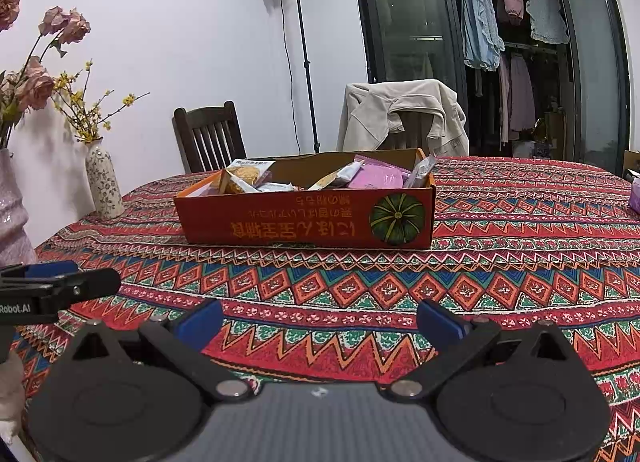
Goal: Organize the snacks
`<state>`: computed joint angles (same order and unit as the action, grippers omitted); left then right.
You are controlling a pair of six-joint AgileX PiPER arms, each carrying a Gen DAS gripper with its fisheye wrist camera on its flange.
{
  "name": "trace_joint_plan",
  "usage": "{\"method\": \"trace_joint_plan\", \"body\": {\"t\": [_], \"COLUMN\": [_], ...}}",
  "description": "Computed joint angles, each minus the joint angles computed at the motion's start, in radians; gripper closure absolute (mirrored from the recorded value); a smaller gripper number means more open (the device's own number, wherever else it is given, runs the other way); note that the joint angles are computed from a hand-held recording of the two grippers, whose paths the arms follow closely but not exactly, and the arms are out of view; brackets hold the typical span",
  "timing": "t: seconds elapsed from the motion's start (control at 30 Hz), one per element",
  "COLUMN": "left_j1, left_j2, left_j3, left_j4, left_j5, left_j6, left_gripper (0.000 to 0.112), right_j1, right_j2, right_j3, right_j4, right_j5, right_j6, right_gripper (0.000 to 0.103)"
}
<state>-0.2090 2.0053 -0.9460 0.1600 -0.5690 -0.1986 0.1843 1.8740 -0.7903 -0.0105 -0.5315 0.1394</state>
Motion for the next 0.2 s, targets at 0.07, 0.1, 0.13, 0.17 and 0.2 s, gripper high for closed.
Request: {"method": "trace_joint_plan", "body": {"t": [0.07,0.1,0.13,0.17,0.2], "left_j1": [0.001,0.001,0.003,0.002,0.002], "left_j2": [0.002,0.002,0.002,0.003,0.002], "left_j3": [-0.001,0.000,0.001,0.001,0.000], "left_j4": [-0.003,-0.003,0.002,0.002,0.003], "left_j5": [-0.001,-0.003,-0.007,-0.008,-0.008], "left_j6": [0.002,0.001,-0.002,-0.002,-0.004], "left_gripper": [0.009,0.009,0.009,0.009,0.009], "right_j1": [0.000,0.000,-0.001,0.000,0.000], "right_j2": [0.000,0.000,0.001,0.000,0.000], "right_j3": [0.000,0.000,0.000,-0.001,-0.001], "right_j4": [0.000,0.000,-0.001,0.002,0.002], "right_j5": [0.000,0.000,0.000,0.001,0.001], "right_j6": [0.000,0.000,0.000,-0.001,-0.001], "right_gripper": [0.000,0.000,0.000,0.000,0.000]}}
